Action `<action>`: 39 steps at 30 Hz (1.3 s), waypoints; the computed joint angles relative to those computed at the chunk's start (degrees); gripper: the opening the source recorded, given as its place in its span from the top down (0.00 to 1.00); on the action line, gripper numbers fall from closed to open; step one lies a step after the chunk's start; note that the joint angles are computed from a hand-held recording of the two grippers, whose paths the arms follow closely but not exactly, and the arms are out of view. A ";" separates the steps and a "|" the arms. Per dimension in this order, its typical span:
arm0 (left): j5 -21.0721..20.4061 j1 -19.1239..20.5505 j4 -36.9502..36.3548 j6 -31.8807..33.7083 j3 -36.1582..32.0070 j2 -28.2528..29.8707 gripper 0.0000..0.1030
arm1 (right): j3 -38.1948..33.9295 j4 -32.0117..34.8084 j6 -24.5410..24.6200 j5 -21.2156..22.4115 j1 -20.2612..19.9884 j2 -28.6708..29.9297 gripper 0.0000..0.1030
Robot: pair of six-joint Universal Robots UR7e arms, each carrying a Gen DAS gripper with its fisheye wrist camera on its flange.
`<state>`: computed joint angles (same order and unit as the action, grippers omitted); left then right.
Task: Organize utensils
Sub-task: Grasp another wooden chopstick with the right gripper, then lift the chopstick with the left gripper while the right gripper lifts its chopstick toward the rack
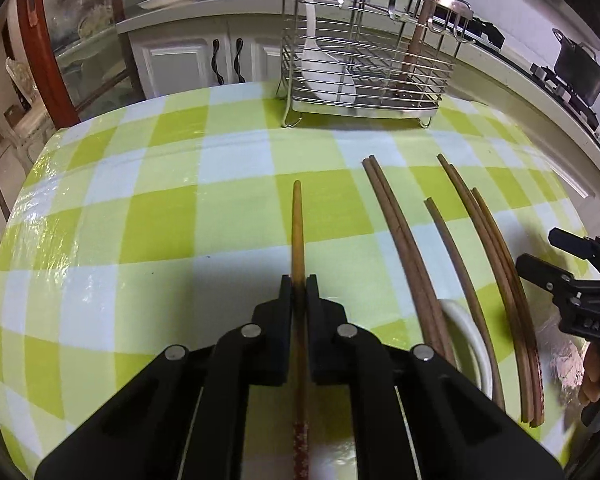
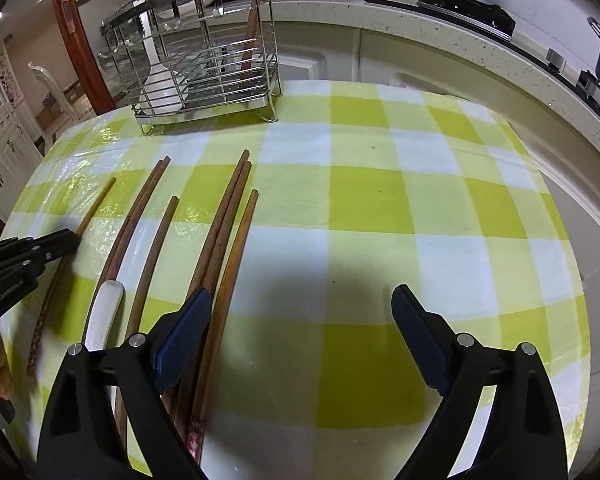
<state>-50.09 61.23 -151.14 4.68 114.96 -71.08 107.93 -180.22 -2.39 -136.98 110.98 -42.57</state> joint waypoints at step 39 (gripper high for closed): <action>0.11 -2.52 -2.29 -0.11 -0.52 -0.39 0.93 | 3.50 -5.48 -6.82 8.17 -0.40 -5.50 0.90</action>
<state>-49.98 58.72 -153.43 4.58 114.45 -71.47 111.43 -185.70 -9.21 -128.81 110.58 -48.07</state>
